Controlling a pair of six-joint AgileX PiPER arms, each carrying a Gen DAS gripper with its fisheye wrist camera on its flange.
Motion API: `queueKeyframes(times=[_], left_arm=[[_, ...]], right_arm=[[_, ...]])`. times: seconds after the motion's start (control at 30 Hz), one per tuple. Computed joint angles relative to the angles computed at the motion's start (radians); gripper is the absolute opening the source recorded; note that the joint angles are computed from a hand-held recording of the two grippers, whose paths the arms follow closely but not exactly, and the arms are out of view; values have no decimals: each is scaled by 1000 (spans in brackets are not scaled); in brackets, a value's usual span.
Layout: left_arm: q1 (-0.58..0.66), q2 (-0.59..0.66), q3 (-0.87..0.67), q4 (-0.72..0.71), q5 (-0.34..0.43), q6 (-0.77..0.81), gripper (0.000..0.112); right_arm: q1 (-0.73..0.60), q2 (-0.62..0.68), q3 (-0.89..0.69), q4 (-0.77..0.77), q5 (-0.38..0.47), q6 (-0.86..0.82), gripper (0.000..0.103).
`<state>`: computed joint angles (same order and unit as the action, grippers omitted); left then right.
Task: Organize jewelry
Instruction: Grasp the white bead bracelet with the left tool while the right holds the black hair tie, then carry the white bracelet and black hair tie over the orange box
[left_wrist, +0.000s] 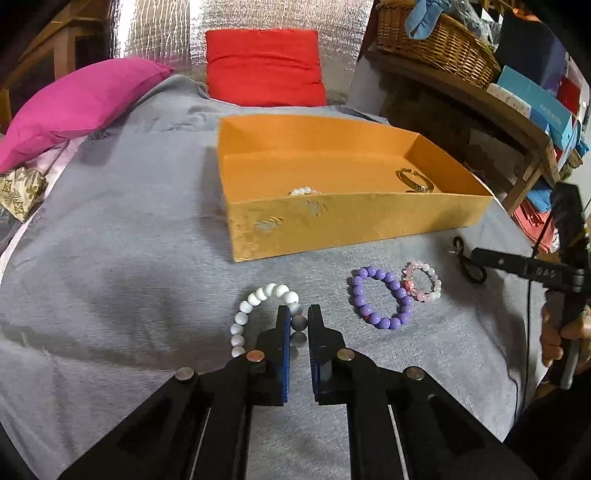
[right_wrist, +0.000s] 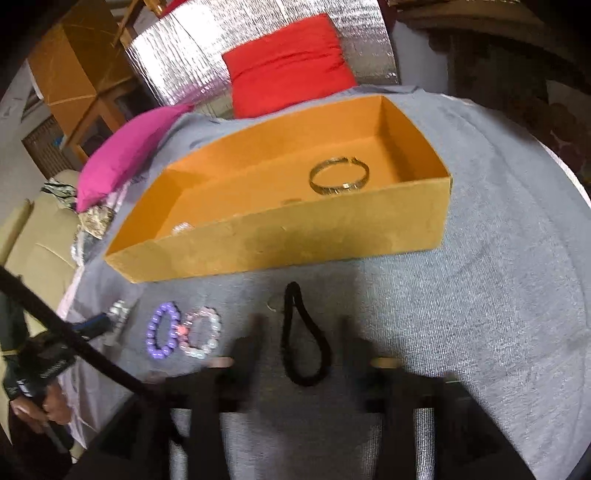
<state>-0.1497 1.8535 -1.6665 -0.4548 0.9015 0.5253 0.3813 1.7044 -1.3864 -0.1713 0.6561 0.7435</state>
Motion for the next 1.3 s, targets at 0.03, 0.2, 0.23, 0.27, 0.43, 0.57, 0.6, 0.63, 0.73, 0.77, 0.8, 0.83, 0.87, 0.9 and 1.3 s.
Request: queueKeyframes(times=[0.03,0.2,0.23,0.27,0.43,0.57,0.6,0.63,0.73,0.77,0.8,0.83,0.87,0.9,1.3], left_arm=[[4,-1,-1,1,0,-4,9],[20,-15,-4,-15,-2,-10,9],[24,-16,-9,-23,-2,-7,9],[26,-19,-8,-31,-5,-5,9],[45,-35,-15,-107,-17,36,9],[50,-45,-26,-151,-36,47,9],[51,-46,-31,-166,-41,48,9],[51,-46,-36,-178,-44,51,9],[39,-50,-44,-190,-69,48,9],[33,-46,-53,-190,-77,42,9],[26,-42,-64,-189,-88,35,9],[20,-37,-73,-186,-97,27,9],[13,-31,-85,-183,-105,19,9],[2,-20,-106,-172,-114,5,9],[-162,228,-480,100,-67,-228,9]], right_arm=[[0,-1,11,-3,-7,4,65],[47,55,-34,-96,53,30,63],[71,68,-50,-139,80,35,57],[97,81,-65,-198,114,57,34],[159,109,-119,-312,216,101,13],[139,19,-58,-217,133,70,13],[126,-16,-33,-175,88,54,13],[116,-34,-22,-139,54,36,13],[83,-93,22,-34,-67,-17,13],[75,-109,36,-1,-107,-35,13],[76,-116,41,6,-127,-33,13],[78,-117,36,-7,-142,-15,13],[87,-110,21,-38,-142,17,13],[85,-96,-1,-44,-144,22,13],[7,158,-360,36,-70,-22,13]])
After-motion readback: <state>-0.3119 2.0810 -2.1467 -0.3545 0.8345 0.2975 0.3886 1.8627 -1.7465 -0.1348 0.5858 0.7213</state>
